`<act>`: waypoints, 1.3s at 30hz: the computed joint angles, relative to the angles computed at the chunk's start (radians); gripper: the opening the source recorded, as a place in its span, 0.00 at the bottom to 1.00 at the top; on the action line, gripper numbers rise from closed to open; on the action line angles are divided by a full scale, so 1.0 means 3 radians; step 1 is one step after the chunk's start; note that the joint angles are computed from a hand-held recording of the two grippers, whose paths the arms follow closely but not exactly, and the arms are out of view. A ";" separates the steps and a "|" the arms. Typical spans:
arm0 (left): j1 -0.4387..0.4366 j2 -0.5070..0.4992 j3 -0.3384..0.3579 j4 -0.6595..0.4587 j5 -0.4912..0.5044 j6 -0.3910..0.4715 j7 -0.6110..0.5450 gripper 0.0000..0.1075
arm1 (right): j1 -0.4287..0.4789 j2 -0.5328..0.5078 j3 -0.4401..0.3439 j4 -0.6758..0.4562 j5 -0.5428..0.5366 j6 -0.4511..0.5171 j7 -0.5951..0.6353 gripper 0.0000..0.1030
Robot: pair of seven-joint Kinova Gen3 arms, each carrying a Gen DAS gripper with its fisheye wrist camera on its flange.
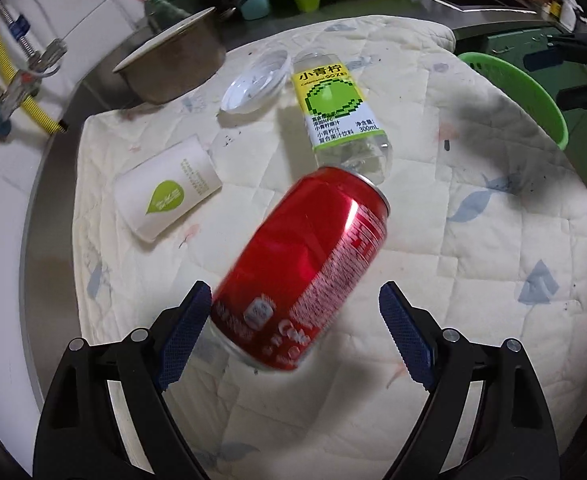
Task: Collect trash
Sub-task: 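Grasp the red Coke can with the left gripper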
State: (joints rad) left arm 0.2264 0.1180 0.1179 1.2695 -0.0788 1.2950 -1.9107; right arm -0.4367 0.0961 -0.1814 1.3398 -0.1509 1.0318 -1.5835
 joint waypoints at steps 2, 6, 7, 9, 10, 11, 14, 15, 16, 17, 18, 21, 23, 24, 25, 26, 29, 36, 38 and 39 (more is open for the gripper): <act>-0.0001 0.0030 0.0002 -0.0016 -0.0008 -0.0025 -0.0041 0.79 | -0.0020 0.0020 -0.0008 -0.0023 0.0021 0.0011 -0.0014 0.63; 0.0004 0.0116 0.0006 -0.0072 -0.0011 0.0021 -0.0155 0.79 | -0.0040 0.0036 -0.0014 -0.0045 0.0039 0.0027 -0.0014 0.63; 0.0011 0.0149 0.0005 -0.0097 -0.0021 0.0054 -0.0166 0.79 | -0.0042 0.0036 -0.0012 -0.0042 0.0045 0.0028 -0.0015 0.63; 0.0026 0.0170 -0.0002 -0.0091 -0.0040 0.0051 -0.0163 0.79 | -0.0044 0.0039 -0.0010 -0.0040 0.0045 0.0035 -0.0028 0.63; 0.0039 0.0173 -0.0006 -0.0075 -0.0063 0.0028 -0.0148 0.79 | -0.0041 0.0041 -0.0009 -0.0038 0.0032 0.0034 -0.0026 0.63; 0.0040 0.0170 -0.0010 -0.0068 -0.0059 0.0018 -0.0136 0.79 | -0.0038 0.0044 -0.0009 -0.0037 0.0024 0.0040 -0.0016 0.63; 0.0022 0.0136 -0.0015 -0.0023 0.0005 -0.0032 -0.0121 0.78 | -0.0038 0.0045 -0.0004 -0.0037 0.0038 0.0044 -0.0024 0.63; 0.0036 0.0117 -0.0012 0.0004 -0.0020 -0.0050 -0.0104 0.78 | -0.0031 0.0045 -0.0002 -0.0035 0.0021 0.0040 -0.0021 0.63; 0.0059 0.0101 -0.0009 0.0030 -0.0065 -0.0071 -0.0063 0.77 | -0.0026 0.0046 -0.0001 -0.0035 0.0010 0.0038 -0.0019 0.63; 0.0069 0.0095 -0.0008 0.0045 -0.0085 -0.0084 -0.0032 0.77 | -0.0023 0.0050 0.0000 -0.0038 0.0004 0.0036 -0.0020 0.63; 0.0095 0.0084 -0.0004 0.0062 -0.0133 -0.0094 0.0025 0.76 | -0.0019 0.0056 0.0000 -0.0042 -0.0008 0.0032 -0.0015 0.63; 0.0096 0.0064 -0.0005 0.0057 -0.0105 -0.0073 0.0164 0.72 | -0.0017 0.0072 0.0002 -0.0065 -0.0018 0.0028 -0.0021 0.63; 0.0095 0.0050 -0.0002 0.0045 -0.0078 -0.0027 0.0249 0.70 | 0.0008 0.0086 0.0003 -0.0084 -0.0086 0.0032 0.0013 0.63; 0.0092 0.0048 -0.0001 0.0028 -0.0050 0.0016 0.0303 0.69 | 0.0013 0.0086 0.0005 -0.0089 -0.0099 0.0022 0.0012 0.63; 0.0111 0.0050 0.0004 0.0016 -0.0067 0.0062 0.0388 0.69 | 0.0020 0.0092 0.0007 -0.0097 -0.0117 0.0015 0.0017 0.63; 0.0123 0.0044 0.0009 0.0021 -0.0064 0.0083 0.0459 0.68 | 0.0038 0.0106 0.0010 -0.0114 -0.0160 0.0014 0.0033 0.63; 0.0098 0.0022 0.0047 0.0011 -0.0011 0.0170 0.0759 0.63 | 0.0087 0.0187 0.0018 -0.0208 -0.0291 0.0054 0.0061 0.63; 0.0137 -0.0053 0.0079 0.0060 0.0035 0.0264 0.1472 0.62 | 0.0015 0.0449 0.0020 -0.0568 -0.0249 0.0137 -0.0056 0.63; 0.0244 -0.0091 0.0053 0.0118 -0.0028 0.0254 0.1738 0.61 | -0.0012 0.0563 0.0026 -0.0724 -0.0238 0.0191 -0.0134 0.63; 0.0267 -0.0130 0.0077 0.0160 -0.0057 0.0235 0.1874 0.61 | -0.0016 0.0613 0.0026 -0.0793 -0.0251 0.0223 -0.0161 0.63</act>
State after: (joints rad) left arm 0.3064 0.0789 0.1408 1.3176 -0.0958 1.3655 -1.3486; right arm -0.4414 0.2800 -0.1737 1.1017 -0.2261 1.0988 -1.6319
